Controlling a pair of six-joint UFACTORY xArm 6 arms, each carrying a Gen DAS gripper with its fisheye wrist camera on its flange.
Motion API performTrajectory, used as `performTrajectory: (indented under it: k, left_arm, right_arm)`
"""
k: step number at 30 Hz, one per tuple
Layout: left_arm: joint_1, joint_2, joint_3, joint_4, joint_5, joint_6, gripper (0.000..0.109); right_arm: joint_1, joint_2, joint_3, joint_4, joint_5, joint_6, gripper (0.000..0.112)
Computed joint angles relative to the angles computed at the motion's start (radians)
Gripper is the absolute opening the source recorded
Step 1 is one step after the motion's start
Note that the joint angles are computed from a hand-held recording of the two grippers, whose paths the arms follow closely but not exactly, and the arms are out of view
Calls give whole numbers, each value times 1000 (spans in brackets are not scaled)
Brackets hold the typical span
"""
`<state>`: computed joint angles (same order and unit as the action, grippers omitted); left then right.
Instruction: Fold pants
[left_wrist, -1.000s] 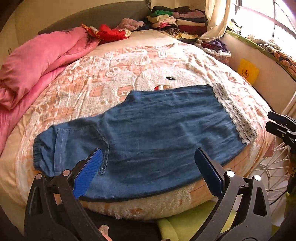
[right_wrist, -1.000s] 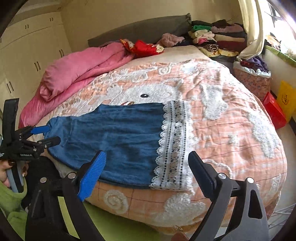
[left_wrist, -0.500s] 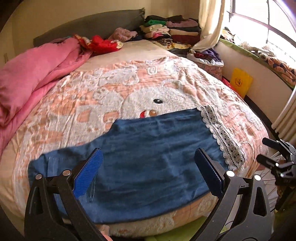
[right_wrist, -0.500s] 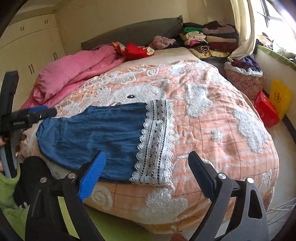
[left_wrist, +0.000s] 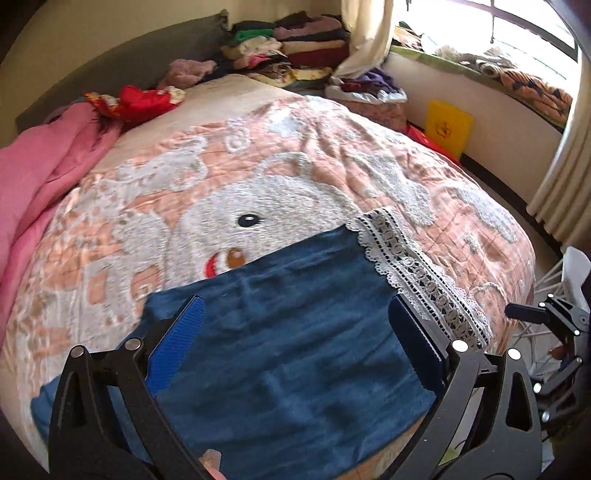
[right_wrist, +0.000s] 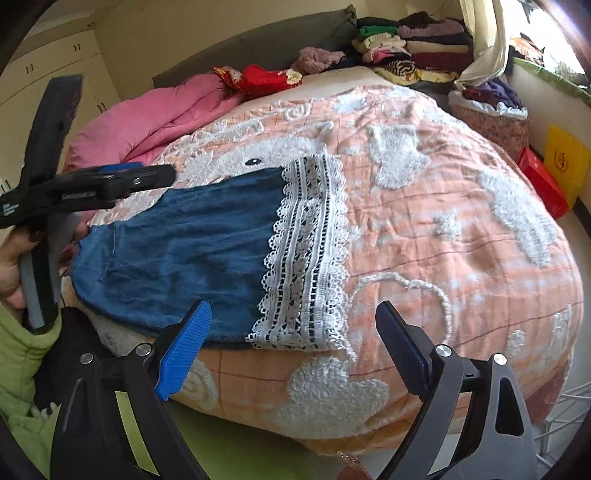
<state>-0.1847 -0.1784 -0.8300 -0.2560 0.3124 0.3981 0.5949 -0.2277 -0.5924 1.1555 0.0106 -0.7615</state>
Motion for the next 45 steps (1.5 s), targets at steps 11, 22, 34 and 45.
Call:
performTrajectory:
  k: [11, 22, 34, 45]
  left_arm:
    - [-28, 206, -155, -57, 7, 99, 93]
    - [-46, 422, -377, -197, 103, 315, 71]
    - [-60, 469, -432, -402, 203, 505, 27]
    - [-50, 442, -406, -482, 208, 526, 13]
  right_arm:
    - [-11, 111, -79, 64, 54, -45, 90]
    - [-75, 160, -161, 393, 188, -325, 67]
    - [-127, 227, -236, 436, 297, -388, 51]
    - [-136, 209, -237, 429, 312, -392, 25]
